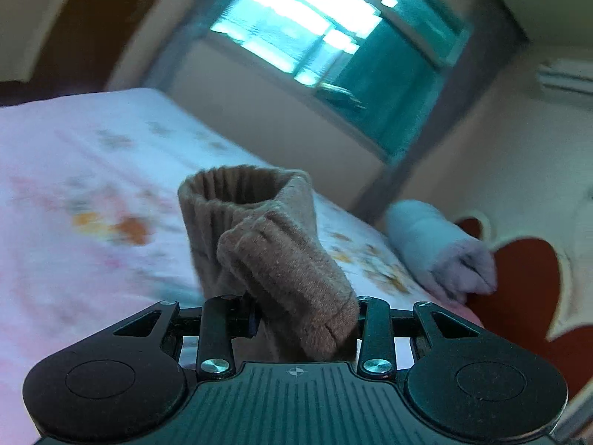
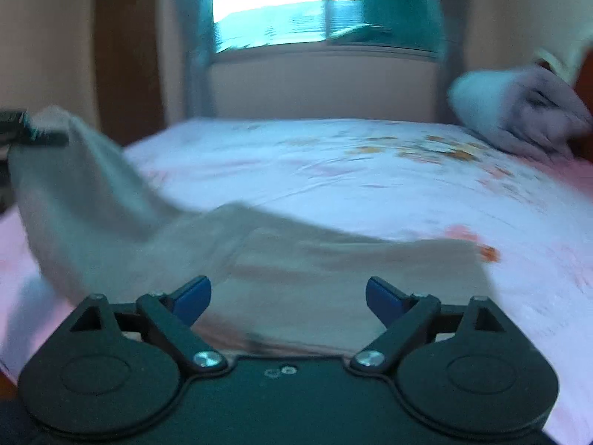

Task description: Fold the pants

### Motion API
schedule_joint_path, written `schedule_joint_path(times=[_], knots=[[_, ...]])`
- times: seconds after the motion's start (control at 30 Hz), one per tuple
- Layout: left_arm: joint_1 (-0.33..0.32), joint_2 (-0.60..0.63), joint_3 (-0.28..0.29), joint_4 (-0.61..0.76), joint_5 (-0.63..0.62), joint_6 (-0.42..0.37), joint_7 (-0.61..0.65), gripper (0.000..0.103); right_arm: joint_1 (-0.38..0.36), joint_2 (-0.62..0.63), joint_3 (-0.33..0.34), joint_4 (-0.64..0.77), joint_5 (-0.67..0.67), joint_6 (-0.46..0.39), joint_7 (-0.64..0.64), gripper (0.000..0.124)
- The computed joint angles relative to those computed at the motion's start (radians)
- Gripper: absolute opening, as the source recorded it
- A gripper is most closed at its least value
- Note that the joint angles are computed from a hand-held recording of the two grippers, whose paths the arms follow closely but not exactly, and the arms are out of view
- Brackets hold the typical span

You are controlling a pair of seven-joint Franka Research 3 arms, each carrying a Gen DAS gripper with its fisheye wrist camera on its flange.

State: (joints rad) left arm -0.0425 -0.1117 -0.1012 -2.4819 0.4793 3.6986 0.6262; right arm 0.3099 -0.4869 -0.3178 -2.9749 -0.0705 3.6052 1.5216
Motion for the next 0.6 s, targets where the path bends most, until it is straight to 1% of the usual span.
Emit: schedule_joint_path(times=[0.07,0.13,0.2,0.23,0.27,0.3,0.33,0.37,0.4,0.43,0.47,0.5,0.53,0.57,0.6], knots=[[-0.037,0.027,-0.035,0.076,0.018,-0.045,-0.003,0.036,-0.013,-0.05,-0.074,-0.005,-0.007,-0.038,0.011,0.085],[-0.083,0.07,-0.082,0.169,0.008,-0.125,0.037,0.036,-0.024,-0.094,-0.151,-0.009,0.003,-0.061,0.007,0.085],[-0.136,0.133,-0.124,0.267,-0.003,-0.203,0.1,0.036,-0.038,-0.136,-0.217,-0.005,0.032,-0.089,-0.002,0.085],[-0.183,0.172,-0.134,0.315,-0.041,-0.246,0.175,0.036,-0.044,-0.153,-0.248,-0.004,0.047,-0.096,-0.009,0.085],[-0.266,0.212,-0.11,0.361,-0.1,-0.296,0.27,0.036,-0.054,-0.176,-0.278,-0.009,0.063,-0.107,-0.016,0.085],[-0.354,0.252,-0.073,0.409,-0.137,-0.351,0.333,0.036,-0.062,-0.199,-0.313,-0.012,0.074,-0.119,-0.029,0.085],[-0.441,0.287,-0.024,0.449,-0.147,-0.397,0.362,0.036,-0.068,-0.209,-0.337,-0.011,0.088,-0.126,-0.039,0.085],[-0.526,0.328,0.033,0.493,-0.128,-0.443,0.369,0.036,-0.084,-0.219,-0.352,-0.012,0.105,-0.135,-0.049,0.085],[-0.589,0.37,0.065,0.537,-0.123,-0.508,0.389,0.036,-0.093,-0.229,-0.378,-0.009,0.121,-0.149,-0.06,0.085],[-0.631,0.407,0.074,0.591,-0.077,-0.62,0.385,0.037,-0.088,-0.244,-0.409,-0.008,0.132,-0.164,-0.07,0.085],[-0.693,0.424,0.118,0.627,0.039,-0.705,0.311,0.039,-0.079,-0.26,-0.443,-0.002,0.146,-0.188,-0.079,0.085],[-0.773,0.417,0.197,0.634,0.213,-0.734,0.166,0.041,-0.069,-0.28,-0.482,0.004,0.158,-0.217,-0.09,0.085],[-0.827,0.398,0.26,0.614,0.324,-0.723,0.072,0.055,-0.053,-0.3,-0.518,0.012,0.17,-0.241,-0.102,0.085],[-0.845,0.37,0.289,0.583,0.364,-0.697,0.022,0.073,-0.028,-0.331,-0.565,0.021,0.18,-0.267,-0.118,0.086],[-0.85,0.33,0.313,0.547,0.426,-0.667,-0.078,0.079,0.004,-0.371,-0.608,0.026,0.192,-0.292,-0.132,0.086]])
